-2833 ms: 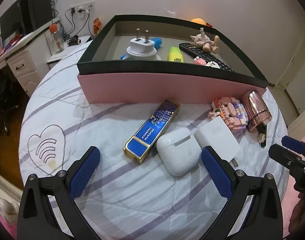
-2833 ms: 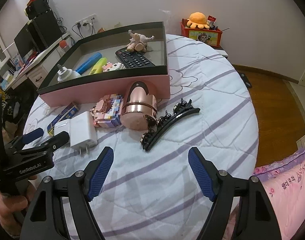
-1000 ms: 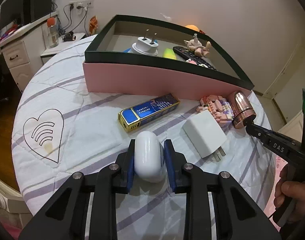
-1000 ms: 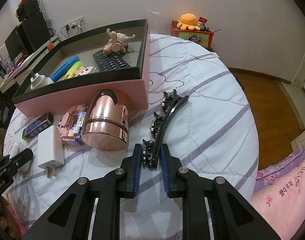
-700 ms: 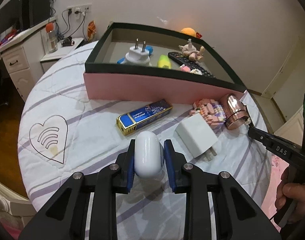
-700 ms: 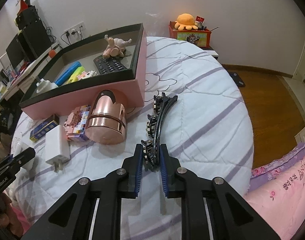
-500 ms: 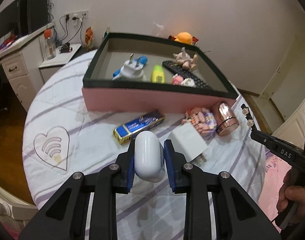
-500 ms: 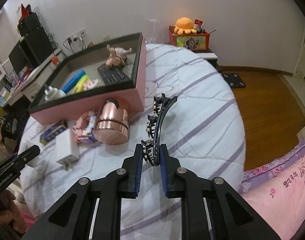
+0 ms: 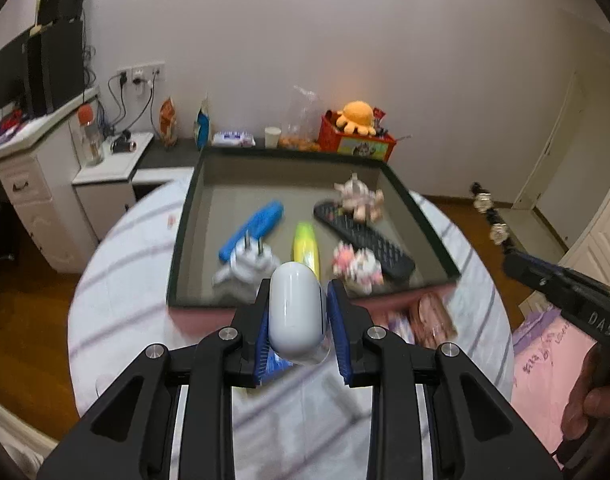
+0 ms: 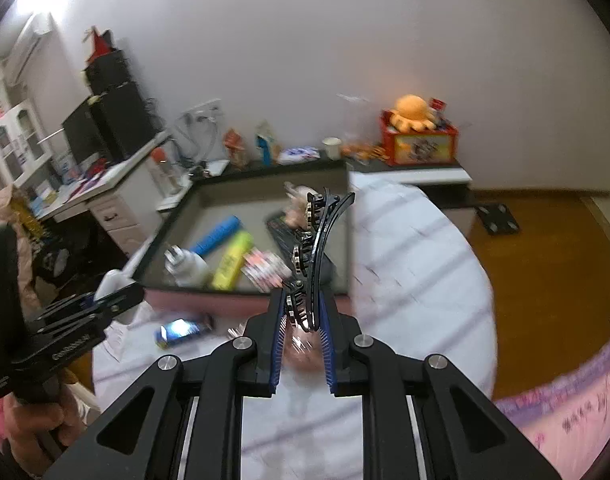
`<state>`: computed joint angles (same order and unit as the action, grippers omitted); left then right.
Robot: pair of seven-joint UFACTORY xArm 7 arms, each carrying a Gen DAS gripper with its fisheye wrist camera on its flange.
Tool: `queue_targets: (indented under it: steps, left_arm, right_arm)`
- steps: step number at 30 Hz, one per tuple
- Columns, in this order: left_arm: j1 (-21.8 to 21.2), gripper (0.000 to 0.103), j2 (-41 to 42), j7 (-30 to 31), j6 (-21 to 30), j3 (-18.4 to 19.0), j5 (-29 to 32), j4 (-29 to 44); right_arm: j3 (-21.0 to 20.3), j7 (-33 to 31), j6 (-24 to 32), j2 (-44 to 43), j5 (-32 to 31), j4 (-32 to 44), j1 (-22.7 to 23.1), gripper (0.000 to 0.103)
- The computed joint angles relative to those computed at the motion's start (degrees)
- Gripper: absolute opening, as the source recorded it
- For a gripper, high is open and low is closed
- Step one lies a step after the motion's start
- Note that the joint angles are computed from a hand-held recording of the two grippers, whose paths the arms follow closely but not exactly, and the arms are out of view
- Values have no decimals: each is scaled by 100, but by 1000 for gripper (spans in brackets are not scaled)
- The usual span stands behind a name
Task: Organize rigid objects
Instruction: 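Carry the earbud case and hair clip into the box and release both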
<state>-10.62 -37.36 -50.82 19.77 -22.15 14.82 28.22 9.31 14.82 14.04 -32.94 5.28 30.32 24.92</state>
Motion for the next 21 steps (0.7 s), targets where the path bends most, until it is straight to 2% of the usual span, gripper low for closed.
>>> queue_targets:
  steps: [7,11,16,21]
  left_arm:
    - [581,27,1086,334,-424,204,359,787]
    - [867,27,1960,342,-582,279,693,1317]
    - [660,27,2878,416,-614,713,827,1825]
    - [277,27,3395,604,-564,1137,664,2081]
  right_arm:
    - [-319,-713,-280,1598,395,1173,467,16]
    - [-283,-1218,-226,2425,831,1751,529,16]
    - [-35,-1626,6,3149,1203,2287,282,16]
    - [183,-1484,273,3569,935,2640,7,16]
